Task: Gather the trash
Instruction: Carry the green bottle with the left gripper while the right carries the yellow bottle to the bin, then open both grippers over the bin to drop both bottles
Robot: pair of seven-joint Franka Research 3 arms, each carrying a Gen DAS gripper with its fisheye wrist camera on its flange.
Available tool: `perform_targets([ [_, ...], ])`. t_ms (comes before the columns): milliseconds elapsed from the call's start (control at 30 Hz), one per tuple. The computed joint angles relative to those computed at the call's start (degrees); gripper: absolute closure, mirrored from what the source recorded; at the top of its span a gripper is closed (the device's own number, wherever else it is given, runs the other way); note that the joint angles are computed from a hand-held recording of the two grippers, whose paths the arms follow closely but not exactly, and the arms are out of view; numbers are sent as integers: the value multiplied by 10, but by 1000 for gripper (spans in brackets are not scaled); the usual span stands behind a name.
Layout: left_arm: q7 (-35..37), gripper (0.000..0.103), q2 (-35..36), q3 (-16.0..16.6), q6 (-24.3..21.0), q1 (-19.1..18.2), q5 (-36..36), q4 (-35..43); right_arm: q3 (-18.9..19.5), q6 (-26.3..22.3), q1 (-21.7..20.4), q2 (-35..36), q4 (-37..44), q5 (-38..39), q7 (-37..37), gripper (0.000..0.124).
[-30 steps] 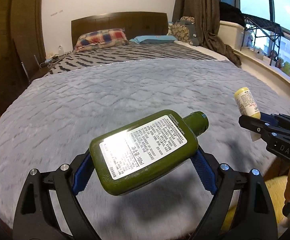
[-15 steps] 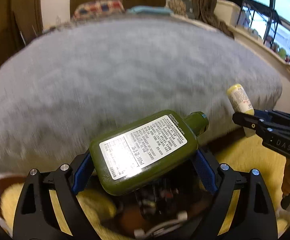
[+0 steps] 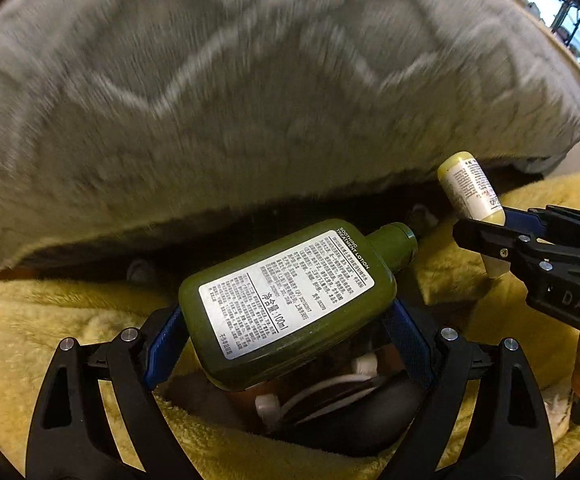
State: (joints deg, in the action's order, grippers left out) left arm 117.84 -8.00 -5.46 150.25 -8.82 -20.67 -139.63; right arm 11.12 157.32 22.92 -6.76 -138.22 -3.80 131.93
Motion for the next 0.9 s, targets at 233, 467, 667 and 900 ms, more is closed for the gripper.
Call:
perform_targets([
  [233, -27, 19, 44, -20, -20, 5, 28, 23, -13, -19, 9, 33, 20, 49, -32, 90],
  [467, -11, 18, 65, -25, -38, 18, 7, 41, -20, -23, 9, 37, 30, 48, -34, 89],
  [667, -7, 8, 48, -26, -17, 23, 2, 32, -17, -41, -3, 23, 42, -19, 21, 67],
  [900, 8, 8, -10, -7, 17, 10, -14, 12, 8, -65, -40, -42, 43, -149, 121, 33],
])
